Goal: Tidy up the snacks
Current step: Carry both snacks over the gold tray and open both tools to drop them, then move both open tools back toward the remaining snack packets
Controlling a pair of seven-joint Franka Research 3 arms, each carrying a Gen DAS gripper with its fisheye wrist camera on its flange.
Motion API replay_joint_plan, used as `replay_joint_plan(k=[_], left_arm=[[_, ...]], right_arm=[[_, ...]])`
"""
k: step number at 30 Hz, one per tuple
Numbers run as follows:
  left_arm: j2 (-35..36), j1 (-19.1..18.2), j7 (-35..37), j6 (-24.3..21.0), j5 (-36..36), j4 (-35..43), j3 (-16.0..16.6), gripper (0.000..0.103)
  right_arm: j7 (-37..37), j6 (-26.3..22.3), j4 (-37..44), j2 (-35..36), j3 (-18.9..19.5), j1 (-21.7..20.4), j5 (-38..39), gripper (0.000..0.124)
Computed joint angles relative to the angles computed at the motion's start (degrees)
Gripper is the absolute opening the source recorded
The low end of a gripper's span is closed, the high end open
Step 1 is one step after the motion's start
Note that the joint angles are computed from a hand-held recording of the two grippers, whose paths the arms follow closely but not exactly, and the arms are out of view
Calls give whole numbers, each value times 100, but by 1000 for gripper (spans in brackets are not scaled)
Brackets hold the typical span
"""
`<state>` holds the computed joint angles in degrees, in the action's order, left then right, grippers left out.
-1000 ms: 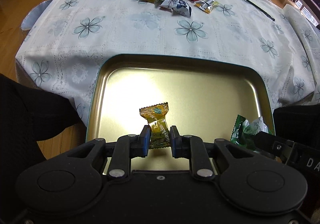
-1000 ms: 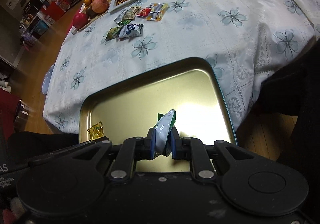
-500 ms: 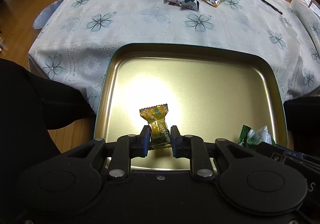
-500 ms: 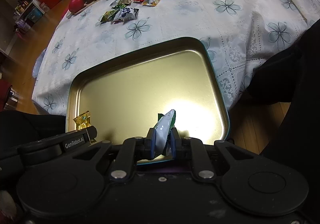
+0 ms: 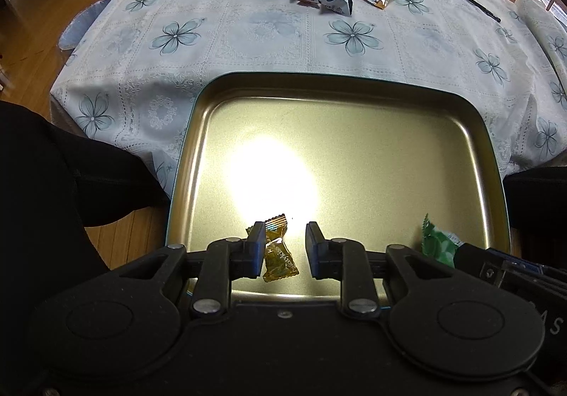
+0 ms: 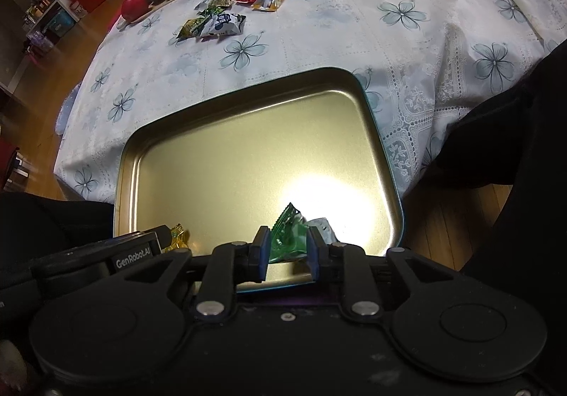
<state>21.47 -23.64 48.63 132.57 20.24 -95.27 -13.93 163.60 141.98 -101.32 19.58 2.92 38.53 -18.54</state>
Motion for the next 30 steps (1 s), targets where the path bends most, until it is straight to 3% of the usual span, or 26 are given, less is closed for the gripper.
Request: replay_joint_plan(k=[6, 24, 30], left_arm=[[22, -6, 17, -73, -34, 53, -4, 34], [87, 11, 202, -36, -7, 214, 15, 35], [246, -1, 373, -112, 69, 489, 61, 35]], right_arm=[[57, -77, 42, -27, -36, 70, -263, 29], [-142, -544, 440, 99, -26, 63, -561, 65], [-448, -1167, 1003, 367, -102, 155, -796, 75]])
